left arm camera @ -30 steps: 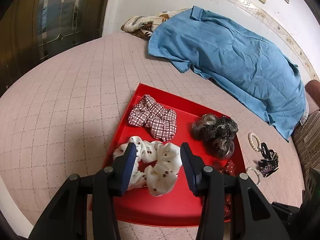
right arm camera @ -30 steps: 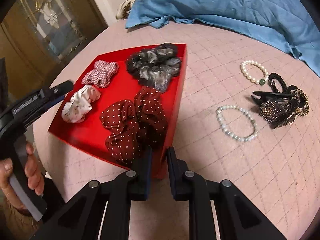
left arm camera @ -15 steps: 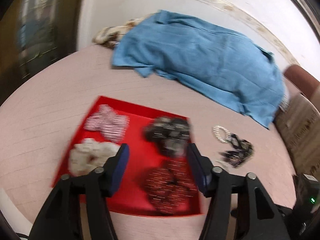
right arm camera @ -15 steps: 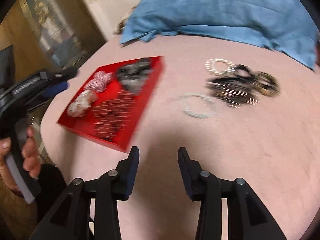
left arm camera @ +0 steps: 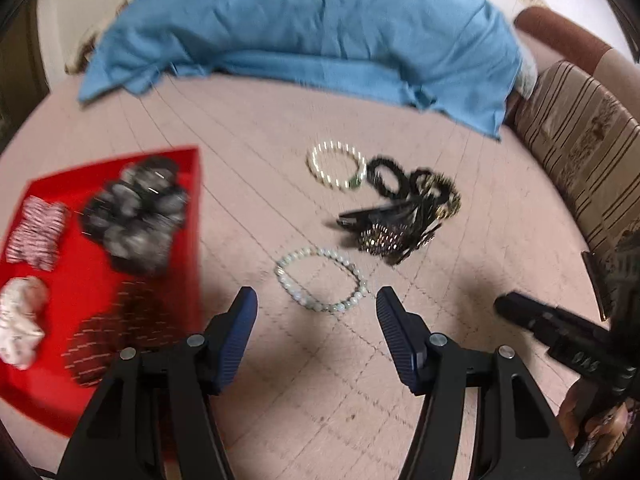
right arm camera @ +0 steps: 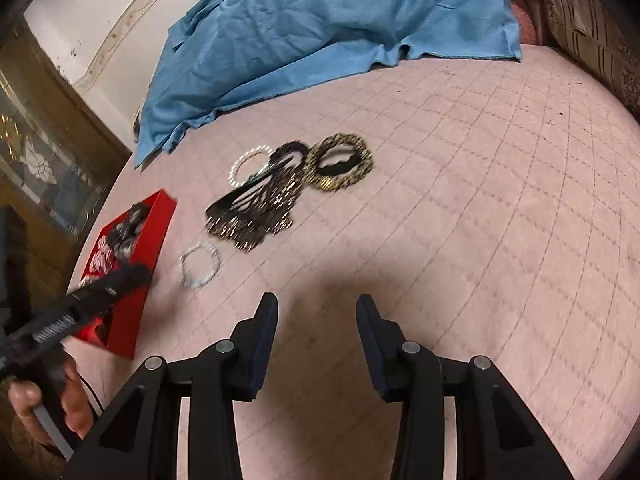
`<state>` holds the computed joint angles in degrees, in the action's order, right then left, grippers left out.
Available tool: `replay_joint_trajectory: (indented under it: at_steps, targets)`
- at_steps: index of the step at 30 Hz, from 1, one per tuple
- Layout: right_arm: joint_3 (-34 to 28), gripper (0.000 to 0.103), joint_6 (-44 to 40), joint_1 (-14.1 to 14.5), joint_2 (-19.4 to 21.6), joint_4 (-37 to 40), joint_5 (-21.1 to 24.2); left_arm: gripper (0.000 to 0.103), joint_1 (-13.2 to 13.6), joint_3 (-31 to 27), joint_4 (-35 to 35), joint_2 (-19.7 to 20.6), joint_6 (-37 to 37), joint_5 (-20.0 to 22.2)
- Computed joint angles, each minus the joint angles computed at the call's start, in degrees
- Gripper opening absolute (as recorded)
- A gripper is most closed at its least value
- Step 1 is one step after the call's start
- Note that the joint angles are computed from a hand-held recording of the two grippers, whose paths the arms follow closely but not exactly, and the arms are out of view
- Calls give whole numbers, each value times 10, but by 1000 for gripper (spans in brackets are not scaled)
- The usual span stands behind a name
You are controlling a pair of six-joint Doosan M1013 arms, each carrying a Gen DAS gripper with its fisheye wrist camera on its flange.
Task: Organize jewelry
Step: 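Grasp pale bead bracelet with left tool while right tool grasps gold-black hair tie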
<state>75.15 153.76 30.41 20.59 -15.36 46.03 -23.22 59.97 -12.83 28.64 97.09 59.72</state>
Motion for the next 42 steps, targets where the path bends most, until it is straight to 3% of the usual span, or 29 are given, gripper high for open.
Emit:
replay_joint_trajectory:
  at_steps: [6, 16, 17, 19, 20, 22, 23, 28, 32, 38, 42]
  targets:
    - [-7, 54, 26, -21, 7, -44, -1, 53, -12, -24, 54, 27, -23, 15]
    - [-80, 54, -15, -57, 69, -22, 42, 52, -23, -16, 121, 32, -12, -30]
    - [-80, 51, -12, -57, 70, -29, 42, 50, -26, -9, 131, 29, -7, -40]
    - [-88, 30, -12, -55, 75, -42, 55, 30, -29, 2, 153, 25, -6, -61]
    - [-87, 11, -16, -57, 74, -36, 51, 26, -28, 1, 151, 25, -8, -62]
    - [-75, 9, -7, -59, 66, -28, 34, 2, -18, -1, 119, 23, -2, -63]
    - [-70, 8, 3, -57, 61, -35, 31, 0, -11, -8, 81, 25, 15, -51]
    - [-43, 8, 35, -50, 35, -61, 21, 0, -1, -1, 38, 15, 35, -59]
    - [-21, 8, 41, -44, 14, -57, 8, 0, 5, -2, -32, 8, 83, -38]
    - [26, 8, 50, -34, -16, -33, -31, 2, -4, -8, -66, 15, 136, 11]
    - [42, 8, 40, -33, -19, -14, -49, 36, -14, -13, -60, 26, 169, 36]
